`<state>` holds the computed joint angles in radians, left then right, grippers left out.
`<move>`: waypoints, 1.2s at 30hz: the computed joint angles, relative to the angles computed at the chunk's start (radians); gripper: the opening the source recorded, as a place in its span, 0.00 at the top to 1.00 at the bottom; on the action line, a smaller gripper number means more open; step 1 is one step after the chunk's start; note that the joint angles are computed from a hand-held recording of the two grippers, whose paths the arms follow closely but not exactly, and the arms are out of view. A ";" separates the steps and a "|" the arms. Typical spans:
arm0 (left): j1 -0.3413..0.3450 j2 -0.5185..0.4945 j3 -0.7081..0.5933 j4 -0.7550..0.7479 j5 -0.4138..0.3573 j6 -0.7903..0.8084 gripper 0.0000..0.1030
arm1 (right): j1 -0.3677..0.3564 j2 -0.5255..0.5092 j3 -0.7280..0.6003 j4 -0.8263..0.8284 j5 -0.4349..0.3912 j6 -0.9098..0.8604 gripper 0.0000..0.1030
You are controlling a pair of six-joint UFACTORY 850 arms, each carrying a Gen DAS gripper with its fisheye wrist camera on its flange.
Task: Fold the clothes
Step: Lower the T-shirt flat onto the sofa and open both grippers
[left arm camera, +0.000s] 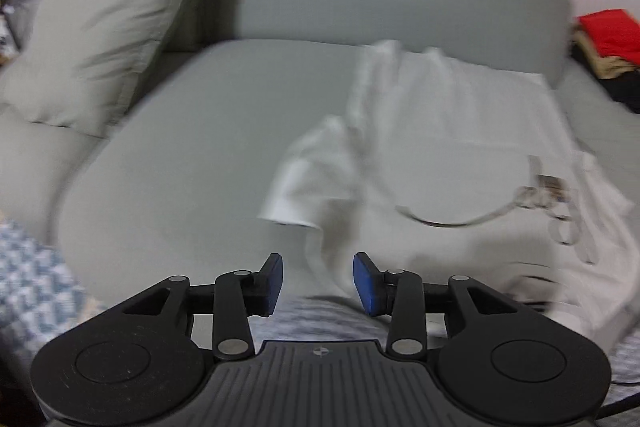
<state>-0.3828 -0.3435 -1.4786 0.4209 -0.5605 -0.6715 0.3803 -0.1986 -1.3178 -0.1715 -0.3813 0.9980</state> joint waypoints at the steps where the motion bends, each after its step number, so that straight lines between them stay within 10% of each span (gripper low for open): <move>1: -0.007 -0.016 -0.010 -0.050 0.018 0.046 0.64 | 0.000 -0.012 0.000 0.072 0.021 -0.078 0.63; 6: -0.058 -0.144 -0.112 -0.188 0.061 0.222 0.69 | 0.021 -0.154 -0.108 0.400 0.028 -0.460 0.81; 11: -0.080 -0.224 -0.182 -0.207 -0.016 0.318 0.78 | 0.059 -0.270 -0.239 0.294 -0.046 -0.470 0.80; 20: -0.074 -0.075 -0.044 -0.317 -0.082 0.472 0.77 | 0.060 -0.128 -0.095 0.463 -0.205 -0.634 0.80; 25: -0.081 -0.134 -0.142 -0.187 -0.024 0.342 0.59 | -0.004 -0.053 -0.037 0.360 0.019 -0.468 0.55; 30: -0.076 -0.247 -0.278 -0.250 -0.059 0.327 0.62 | -0.109 -0.085 -0.044 0.165 0.132 -0.142 0.57; 36: -0.080 -0.288 -0.314 -0.335 -0.067 0.358 0.62 | -0.184 -0.191 -0.113 0.267 0.111 -0.216 0.66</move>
<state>-0.4626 -0.6316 -1.7926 0.0855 -0.6275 -0.3140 0.1962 -0.3892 -1.4312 0.0958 -0.2704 0.7817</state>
